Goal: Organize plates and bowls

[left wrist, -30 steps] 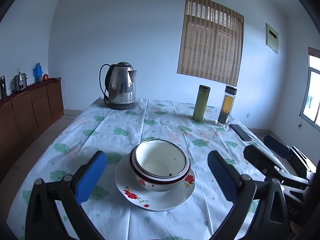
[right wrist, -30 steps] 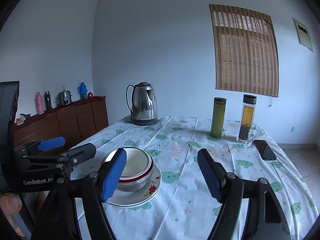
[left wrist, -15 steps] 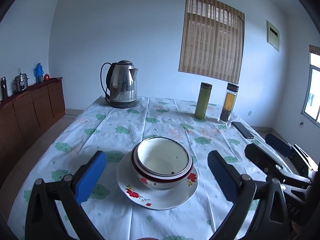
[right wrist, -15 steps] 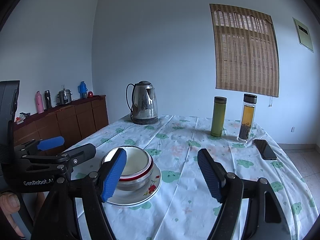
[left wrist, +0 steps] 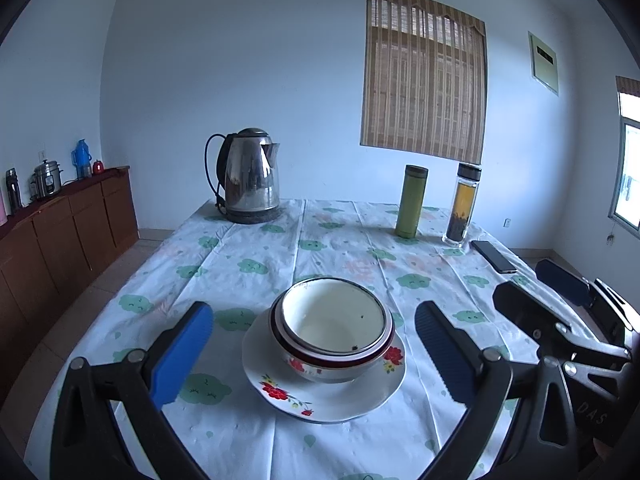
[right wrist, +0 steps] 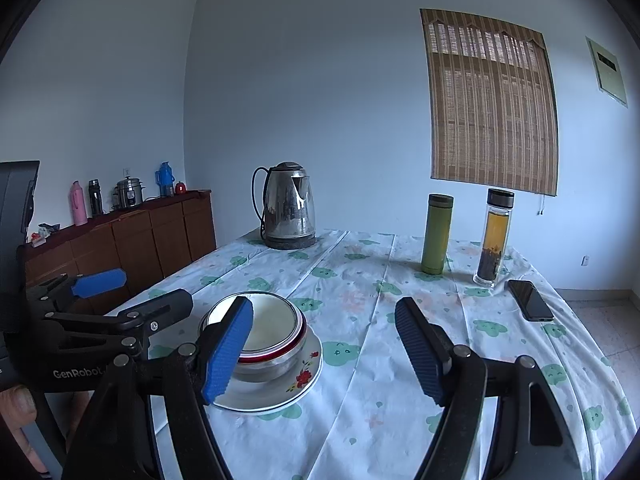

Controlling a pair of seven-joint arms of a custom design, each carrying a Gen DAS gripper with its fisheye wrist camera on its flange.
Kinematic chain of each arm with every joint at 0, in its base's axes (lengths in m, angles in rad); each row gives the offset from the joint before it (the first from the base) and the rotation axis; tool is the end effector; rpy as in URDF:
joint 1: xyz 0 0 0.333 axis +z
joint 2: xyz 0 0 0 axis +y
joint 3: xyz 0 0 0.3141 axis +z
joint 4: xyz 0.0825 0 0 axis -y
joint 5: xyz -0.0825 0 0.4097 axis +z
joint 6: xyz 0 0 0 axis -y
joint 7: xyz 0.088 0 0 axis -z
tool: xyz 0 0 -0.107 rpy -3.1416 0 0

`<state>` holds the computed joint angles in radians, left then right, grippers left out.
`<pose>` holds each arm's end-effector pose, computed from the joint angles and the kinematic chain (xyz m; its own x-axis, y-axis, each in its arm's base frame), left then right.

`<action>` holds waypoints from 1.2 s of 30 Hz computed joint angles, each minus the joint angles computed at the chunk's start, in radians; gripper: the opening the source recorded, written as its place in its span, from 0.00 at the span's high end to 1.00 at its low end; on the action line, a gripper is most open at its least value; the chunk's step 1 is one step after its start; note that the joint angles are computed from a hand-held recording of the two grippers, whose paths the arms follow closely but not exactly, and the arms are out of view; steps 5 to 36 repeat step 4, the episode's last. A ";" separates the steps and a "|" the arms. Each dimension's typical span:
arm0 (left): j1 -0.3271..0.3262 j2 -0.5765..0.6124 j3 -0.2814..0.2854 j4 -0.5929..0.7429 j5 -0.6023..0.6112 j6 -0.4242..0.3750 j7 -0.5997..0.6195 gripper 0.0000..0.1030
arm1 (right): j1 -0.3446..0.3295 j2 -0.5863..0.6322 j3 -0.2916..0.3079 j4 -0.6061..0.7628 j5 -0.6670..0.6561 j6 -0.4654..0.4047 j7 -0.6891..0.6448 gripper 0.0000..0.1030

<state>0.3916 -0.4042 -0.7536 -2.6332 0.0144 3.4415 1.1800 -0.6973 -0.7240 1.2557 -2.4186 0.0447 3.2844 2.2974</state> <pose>0.4381 -0.1848 0.4609 -0.1582 -0.9850 0.0692 -0.4344 0.0065 -0.9007 0.4083 0.3431 0.4939 0.1580 -0.9867 -0.0370 -0.3269 -0.0170 -0.9449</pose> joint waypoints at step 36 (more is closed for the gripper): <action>-0.012 0.007 0.015 0.002 0.005 0.003 0.004 0.01 | 0.000 0.000 0.001 0.002 -0.003 -0.010 0.003 0.27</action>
